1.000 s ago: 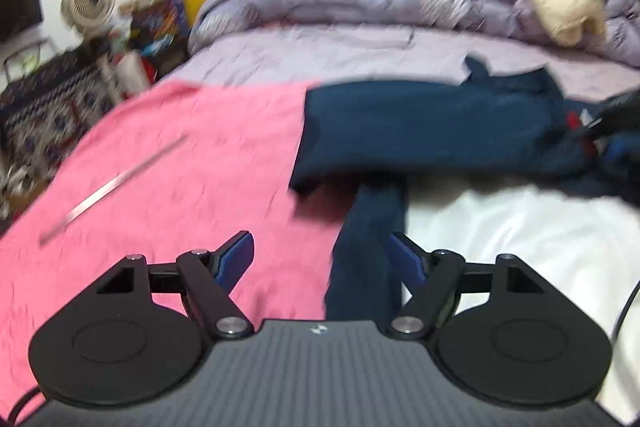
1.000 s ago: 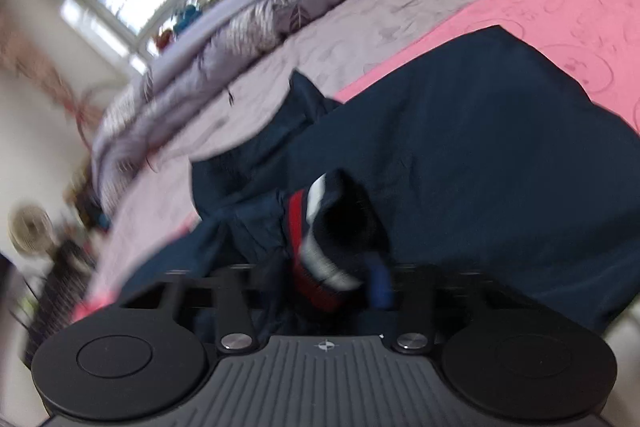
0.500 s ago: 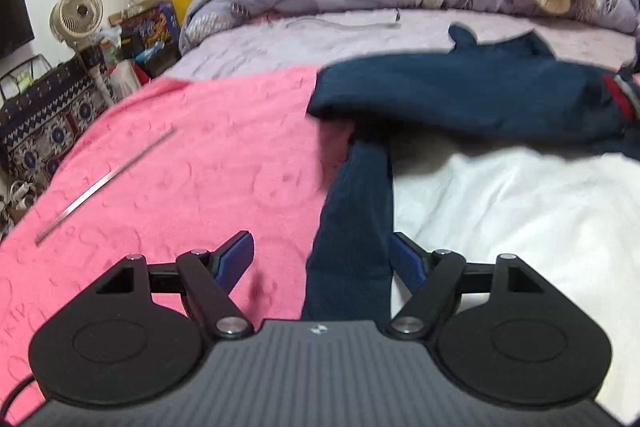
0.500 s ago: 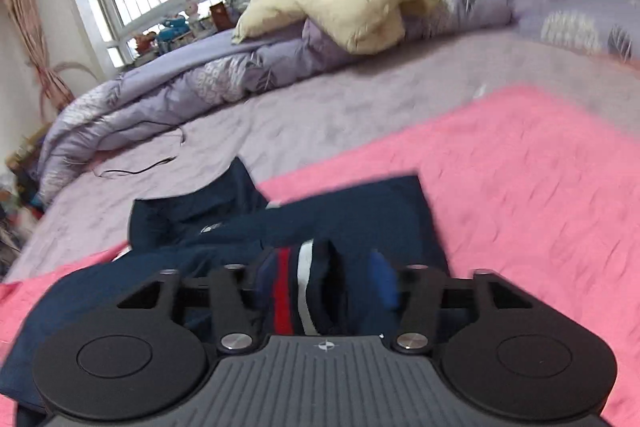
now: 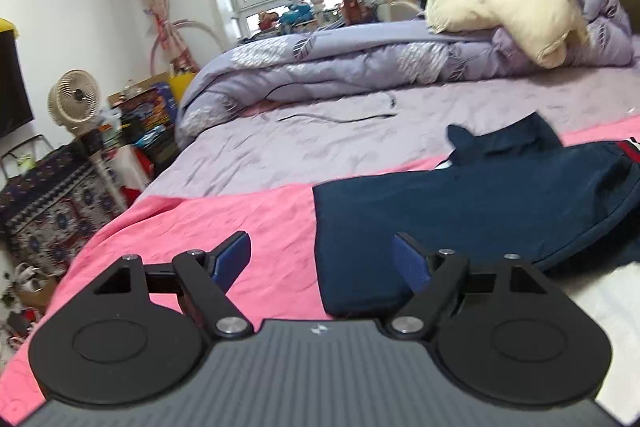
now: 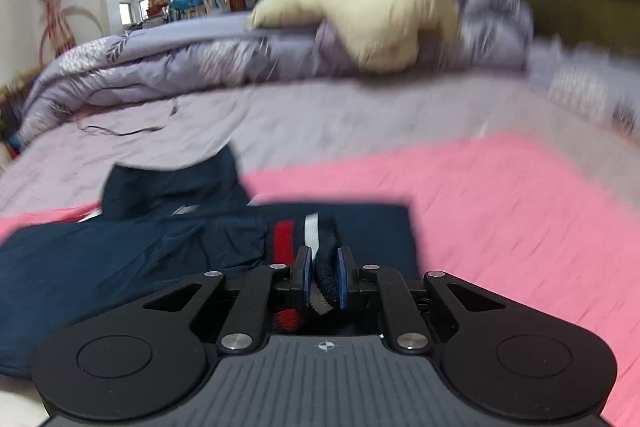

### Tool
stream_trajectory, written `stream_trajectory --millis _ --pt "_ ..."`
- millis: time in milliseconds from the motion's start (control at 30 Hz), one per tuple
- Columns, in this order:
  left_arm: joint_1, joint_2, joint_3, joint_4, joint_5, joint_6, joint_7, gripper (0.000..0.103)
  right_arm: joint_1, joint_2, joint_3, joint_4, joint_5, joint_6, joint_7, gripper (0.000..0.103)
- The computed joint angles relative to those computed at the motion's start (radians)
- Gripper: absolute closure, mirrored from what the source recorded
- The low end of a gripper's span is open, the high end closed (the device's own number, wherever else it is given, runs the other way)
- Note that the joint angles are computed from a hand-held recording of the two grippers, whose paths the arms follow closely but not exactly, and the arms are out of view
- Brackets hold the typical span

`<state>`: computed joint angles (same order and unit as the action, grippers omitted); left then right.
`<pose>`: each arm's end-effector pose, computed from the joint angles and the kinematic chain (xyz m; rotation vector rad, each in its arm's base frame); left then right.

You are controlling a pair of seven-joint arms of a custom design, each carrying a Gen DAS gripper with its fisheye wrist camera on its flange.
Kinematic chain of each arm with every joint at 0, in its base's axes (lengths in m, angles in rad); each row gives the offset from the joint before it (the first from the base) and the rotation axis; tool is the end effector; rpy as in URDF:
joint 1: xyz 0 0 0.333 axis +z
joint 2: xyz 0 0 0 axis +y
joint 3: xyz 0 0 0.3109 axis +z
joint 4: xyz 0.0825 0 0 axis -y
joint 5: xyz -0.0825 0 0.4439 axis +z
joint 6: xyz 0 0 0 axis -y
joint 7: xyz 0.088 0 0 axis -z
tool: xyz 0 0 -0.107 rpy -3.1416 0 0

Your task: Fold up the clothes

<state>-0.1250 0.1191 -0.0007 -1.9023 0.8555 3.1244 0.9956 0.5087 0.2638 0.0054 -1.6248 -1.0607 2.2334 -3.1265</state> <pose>0.6632 -0.1493 0.5165 -1.1884 1.7885 -0.8543 0.6505 0.3367 0.4950 -1.1936 2.0729 -1.0606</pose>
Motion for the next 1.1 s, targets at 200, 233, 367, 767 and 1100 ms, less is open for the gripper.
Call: stream_trajectory --millis 200,233,367,767,1100 --pt "-0.057 0.102 0.009 0.107 0.078 -0.113 -0.005 0.023 0.000 -0.024 0.002 -0.033 -0.035 -0.106 -0.053 0.093" --pt "-0.062 0.115 0.006 0.120 0.076 -0.150 0.011 0.023 -0.005 -0.027 0.006 -0.042 -0.023 -0.116 -0.072 0.093" --pt "-0.063 0.139 -0.008 0.123 0.043 -0.218 0.078 0.023 -0.025 -0.057 0.019 -0.091 0.056 -0.108 -0.039 0.092" --pt "-0.064 0.161 0.008 0.119 0.048 -0.156 0.102 0.016 -0.039 0.190 0.051 0.180 0.118 0.273 -0.350 0.074" --pt "0.085 0.162 -0.130 0.099 -0.440 -0.165 0.443 0.001 -0.017 0.127 -0.058 0.035 0.146 0.205 -0.288 0.103"
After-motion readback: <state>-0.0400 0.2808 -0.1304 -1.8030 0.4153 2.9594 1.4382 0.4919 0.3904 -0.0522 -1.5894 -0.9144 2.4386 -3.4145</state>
